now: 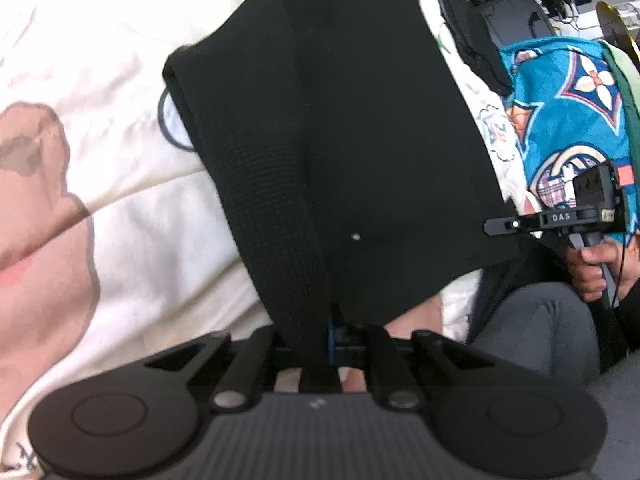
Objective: Fold clothes
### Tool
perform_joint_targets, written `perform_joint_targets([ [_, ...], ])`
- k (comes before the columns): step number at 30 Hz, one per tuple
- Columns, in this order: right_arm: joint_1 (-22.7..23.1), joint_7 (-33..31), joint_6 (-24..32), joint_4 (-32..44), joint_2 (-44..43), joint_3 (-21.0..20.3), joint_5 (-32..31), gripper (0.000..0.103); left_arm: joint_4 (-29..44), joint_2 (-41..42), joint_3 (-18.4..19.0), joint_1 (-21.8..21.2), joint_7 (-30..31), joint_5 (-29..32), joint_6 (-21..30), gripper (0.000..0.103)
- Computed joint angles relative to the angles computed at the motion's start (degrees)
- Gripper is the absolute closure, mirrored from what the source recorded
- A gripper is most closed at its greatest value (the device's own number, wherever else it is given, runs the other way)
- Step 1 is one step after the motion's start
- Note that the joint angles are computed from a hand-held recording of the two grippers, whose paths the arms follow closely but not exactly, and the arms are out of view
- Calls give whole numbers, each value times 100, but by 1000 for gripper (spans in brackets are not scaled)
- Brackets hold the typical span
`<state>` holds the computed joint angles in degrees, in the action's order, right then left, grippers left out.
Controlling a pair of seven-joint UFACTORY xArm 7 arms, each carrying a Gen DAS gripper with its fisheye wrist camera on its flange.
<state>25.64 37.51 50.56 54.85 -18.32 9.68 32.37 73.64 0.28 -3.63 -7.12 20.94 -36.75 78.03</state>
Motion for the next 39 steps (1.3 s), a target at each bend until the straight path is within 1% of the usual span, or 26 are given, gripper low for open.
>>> perform_joint_targets([
  [3, 51, -147, -80, -5, -78, -40, 145, 98, 166, -72, 31, 29, 35, -33, 200, 98],
  [5, 79, -159, 36, 37, -226, -56, 187, 98, 268, -131, 54, 49, 70, -41, 358, 98],
  [6, 91, -174, 87, 198, -115, -61, 195, 98, 290, -182, 66, 56, 89, -30, 437, 98],
  [7, -17, -336, -57, 407, 147, 68, 340, 98, 330, -221, 84, 67, 100, -21, 530, 98],
  [8, 115, -258, 39, 481, 168, -20, 246, 98, 370, -248, 95, 72, 92, -12, 601, 98],
  [9, 135, -294, 95, 419, 36, -26, 293, 98, 400, -276, 108, 78, 77, -4, 662, 98],
  [10, 249, -295, 212, 328, -154, -147, 292, 98, 419, -310, 124, 87, 66, 2, 726, 98],
  [11, 163, -341, 184, 390, -104, -28, 361, 98, 429, -339, 138, 94, 53, 5, 774, 98],
  [14, 195, -224, -16, 651, 174, 111, 342, 98, 414, -437, 190, 127, 4, -33, 852, 98],
  [15, 205, -181, -97, 703, 237, 145, 330, 98, 395, -458, 201, 133, -11, -61, 823, 98],
  [20, 201, -60, -555, 457, 68, 126, 355, 98, 424, -404, 211, 134, -53, -143, 605, 98],
  [25, 164, 77, -1097, 318, 110, 82, 339, 98, 828, 5, 188, 183, 75, -132, 411, 98],
  [28, 133, 161, -1448, 318, 240, 59, 297, 98, 1201, 354, 119, 218, 96, -179, 234, 98],
  [32, 68, 151, -1761, 327, 378, -58, 313, 98, 1837, 926, -11, 290, 90, -222, 94, 98],
  [39, -155, 67, -2033, 635, 801, -190, 278, 98, 3014, 1979, -330, 376, 18, -158, -97, 98],
])
